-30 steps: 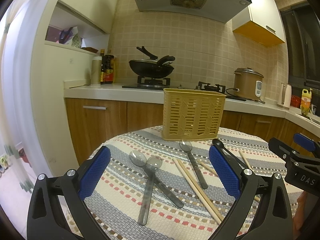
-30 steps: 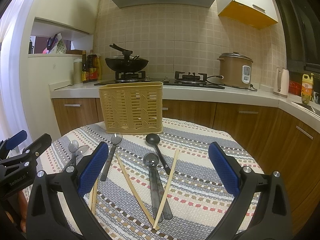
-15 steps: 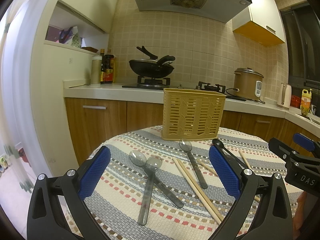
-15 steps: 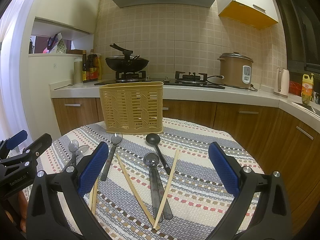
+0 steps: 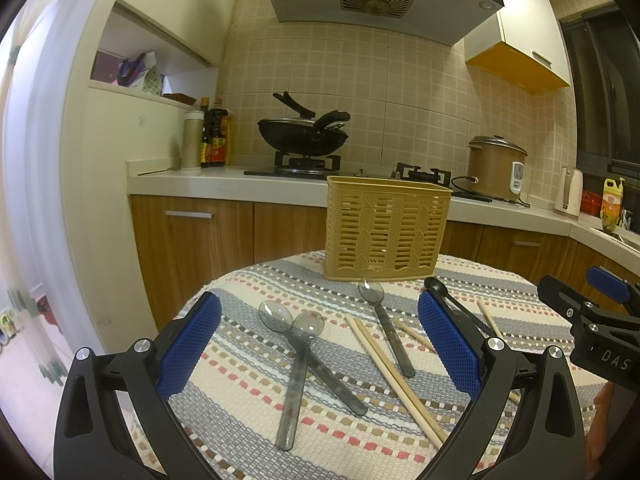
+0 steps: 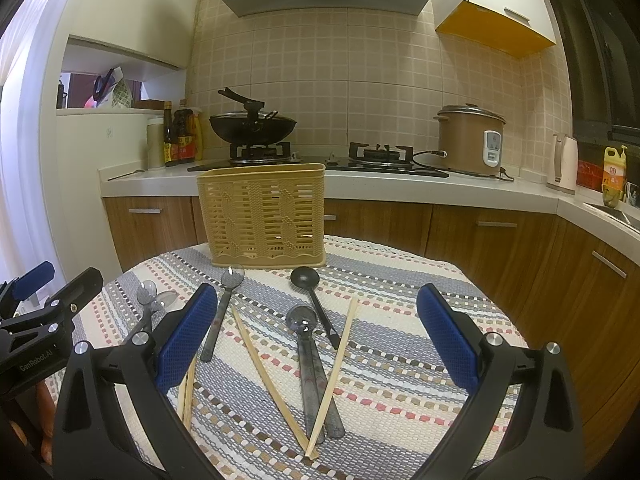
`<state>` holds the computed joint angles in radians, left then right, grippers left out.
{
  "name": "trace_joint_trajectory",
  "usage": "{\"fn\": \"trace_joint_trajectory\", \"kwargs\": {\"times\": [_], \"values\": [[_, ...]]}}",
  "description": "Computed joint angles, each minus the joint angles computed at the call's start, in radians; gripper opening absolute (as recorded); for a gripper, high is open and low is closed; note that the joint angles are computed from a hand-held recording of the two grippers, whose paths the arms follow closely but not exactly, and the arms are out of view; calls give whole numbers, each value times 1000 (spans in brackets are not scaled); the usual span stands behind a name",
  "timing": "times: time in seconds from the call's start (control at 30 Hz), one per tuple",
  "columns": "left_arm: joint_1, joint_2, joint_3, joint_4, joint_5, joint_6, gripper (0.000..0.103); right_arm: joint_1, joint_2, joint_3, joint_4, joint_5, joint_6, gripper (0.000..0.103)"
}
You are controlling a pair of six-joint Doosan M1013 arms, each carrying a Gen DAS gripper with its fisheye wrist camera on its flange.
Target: Organize utensils
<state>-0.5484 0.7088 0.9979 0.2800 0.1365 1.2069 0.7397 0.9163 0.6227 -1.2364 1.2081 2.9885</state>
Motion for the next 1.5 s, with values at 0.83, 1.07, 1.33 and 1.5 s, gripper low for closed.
{"fn": "trace_joint_trajectory", "kwargs": {"times": [0.83,1.07,1.33,1.5], "values": [[-2,0,0,18,1,-19,96,0,-3,8,-3,-2,4,95],[-2,1,0,11,0,-13,96,0,-5,11,-3,-3,7,95],[-2,1,0,14,0,-16,96,0,-6,10,5,-4,4,95],[-4,1,1,36,-1,-39,96,-1,-3,5,9,-2,0,95]]}}
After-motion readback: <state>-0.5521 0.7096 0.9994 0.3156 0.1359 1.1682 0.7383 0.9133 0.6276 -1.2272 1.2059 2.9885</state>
